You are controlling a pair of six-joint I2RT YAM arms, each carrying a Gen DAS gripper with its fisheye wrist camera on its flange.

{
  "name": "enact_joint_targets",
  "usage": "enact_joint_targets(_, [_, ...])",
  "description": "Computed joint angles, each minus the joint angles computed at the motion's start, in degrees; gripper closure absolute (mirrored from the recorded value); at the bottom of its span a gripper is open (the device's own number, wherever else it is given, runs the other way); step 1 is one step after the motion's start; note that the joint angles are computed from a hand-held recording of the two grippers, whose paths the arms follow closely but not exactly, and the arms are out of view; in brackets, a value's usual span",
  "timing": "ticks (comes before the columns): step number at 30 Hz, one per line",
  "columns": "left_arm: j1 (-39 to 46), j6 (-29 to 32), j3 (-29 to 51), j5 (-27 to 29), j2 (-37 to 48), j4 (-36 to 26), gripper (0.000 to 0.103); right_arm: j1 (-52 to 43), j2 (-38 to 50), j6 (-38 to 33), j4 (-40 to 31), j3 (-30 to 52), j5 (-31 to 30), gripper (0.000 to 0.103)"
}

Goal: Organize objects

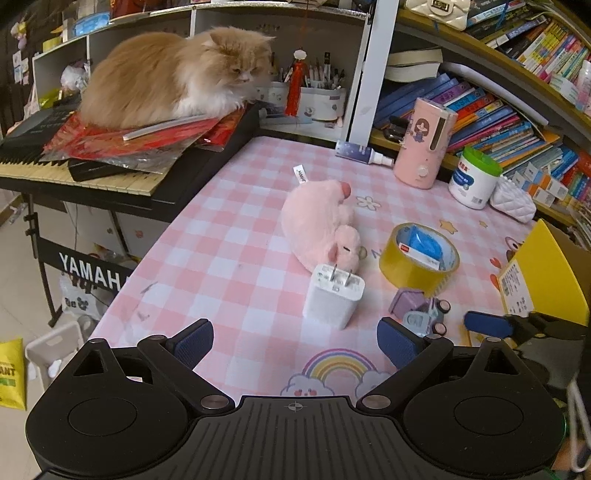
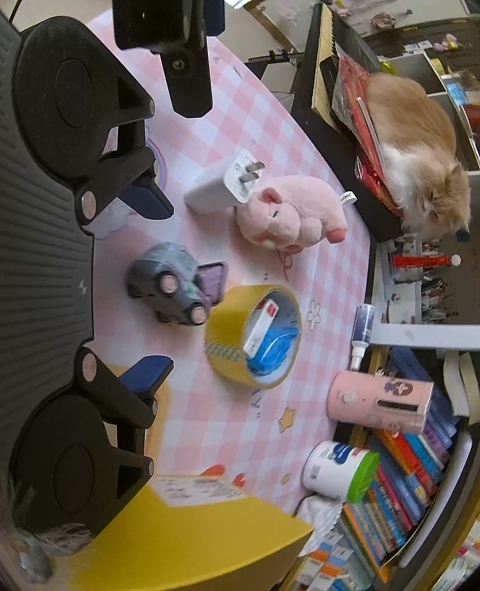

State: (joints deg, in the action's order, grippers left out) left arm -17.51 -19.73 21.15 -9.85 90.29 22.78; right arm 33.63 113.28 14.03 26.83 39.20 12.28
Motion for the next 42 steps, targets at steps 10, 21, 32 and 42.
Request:
enact_joint_targets(10, [-0.54,0.95,7.57,1.26,9.11,-0.4,0.009,-2.54,6.44,-4.5,-0.9,6.13,-4.37,0.047])
enact_joint_targets(21, [-1.45,2.67,17.76,1.72,20.5,-2.13,0.03,-4.85,3.36,-9.69,-0.32,2.84,-6.0,0.053])
enact_joint_targets(32, [-1.02,3.92,21.95,1.63,26.12,-3.39,0.059,-6.14,-1.18,-8.01,0.06,-1.93,-3.65,0.053])
enact_joint_targets(42, [-0.61,1.72,9.87,5.25,11.04,0.2,0.059,-4.8,-7.61,-4.27,-0.33,-6.94,-2.24,0.053])
